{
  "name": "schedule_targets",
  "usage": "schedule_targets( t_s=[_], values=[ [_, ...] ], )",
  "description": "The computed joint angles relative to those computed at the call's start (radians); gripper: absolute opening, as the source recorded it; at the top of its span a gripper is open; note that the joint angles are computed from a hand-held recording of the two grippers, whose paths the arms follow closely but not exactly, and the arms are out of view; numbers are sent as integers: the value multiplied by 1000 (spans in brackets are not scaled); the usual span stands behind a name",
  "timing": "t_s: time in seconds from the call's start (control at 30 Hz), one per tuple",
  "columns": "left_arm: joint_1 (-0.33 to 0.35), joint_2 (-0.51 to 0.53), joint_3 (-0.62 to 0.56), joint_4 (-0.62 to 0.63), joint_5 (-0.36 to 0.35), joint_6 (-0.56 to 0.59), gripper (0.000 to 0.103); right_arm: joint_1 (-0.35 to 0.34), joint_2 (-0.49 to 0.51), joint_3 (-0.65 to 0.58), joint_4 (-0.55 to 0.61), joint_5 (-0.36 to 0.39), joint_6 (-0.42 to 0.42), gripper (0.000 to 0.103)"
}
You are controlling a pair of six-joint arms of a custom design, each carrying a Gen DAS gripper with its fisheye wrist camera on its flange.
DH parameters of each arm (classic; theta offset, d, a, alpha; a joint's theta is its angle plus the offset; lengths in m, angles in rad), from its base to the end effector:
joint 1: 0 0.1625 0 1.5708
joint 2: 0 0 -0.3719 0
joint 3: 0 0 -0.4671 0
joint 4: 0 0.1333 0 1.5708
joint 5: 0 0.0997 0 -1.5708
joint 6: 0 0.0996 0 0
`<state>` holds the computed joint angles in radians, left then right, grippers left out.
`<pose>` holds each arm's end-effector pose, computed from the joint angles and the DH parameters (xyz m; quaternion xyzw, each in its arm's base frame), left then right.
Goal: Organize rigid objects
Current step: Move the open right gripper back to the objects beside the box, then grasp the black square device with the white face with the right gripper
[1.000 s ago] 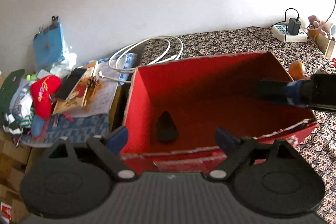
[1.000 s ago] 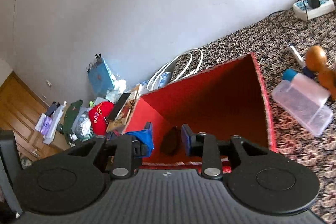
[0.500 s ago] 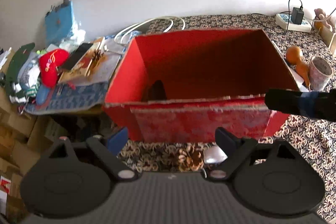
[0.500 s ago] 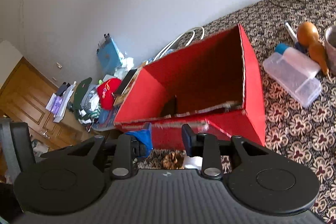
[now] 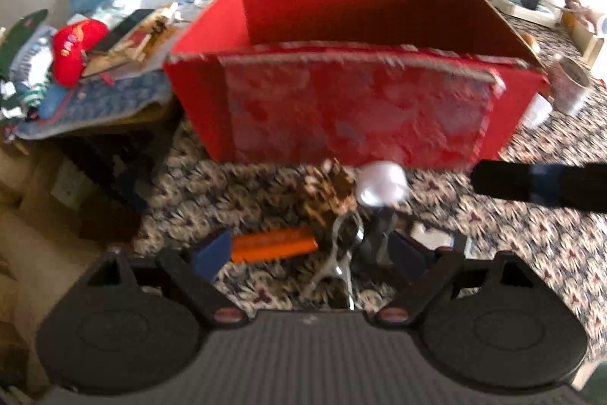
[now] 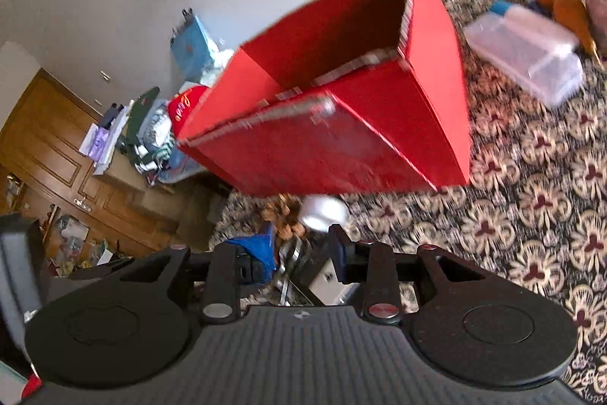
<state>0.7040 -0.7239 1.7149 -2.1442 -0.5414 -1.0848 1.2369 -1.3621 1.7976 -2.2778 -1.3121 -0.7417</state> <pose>-0.3195 -0.5582 -0.0693 0.0088 0.8576 -0.2977 0.4194 -0.0540 -0.6401 0.2633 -0.2160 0.9586 -0.1807 0.0410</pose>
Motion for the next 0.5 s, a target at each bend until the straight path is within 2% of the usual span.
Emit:
schedule_targets(
  t_s=[0.2,0.37,0.5],
  values=[
    [-5,18,65,-279,-85,216,90,-17,14,-3,-12,-54,27,15],
    [0,67,59,-442,-124,382,90,-38,23,-14,4,-75,99,15],
    [15,94,52,-565,-158,547,91,-49,17,-10,11,-72,117,15]
  ],
)
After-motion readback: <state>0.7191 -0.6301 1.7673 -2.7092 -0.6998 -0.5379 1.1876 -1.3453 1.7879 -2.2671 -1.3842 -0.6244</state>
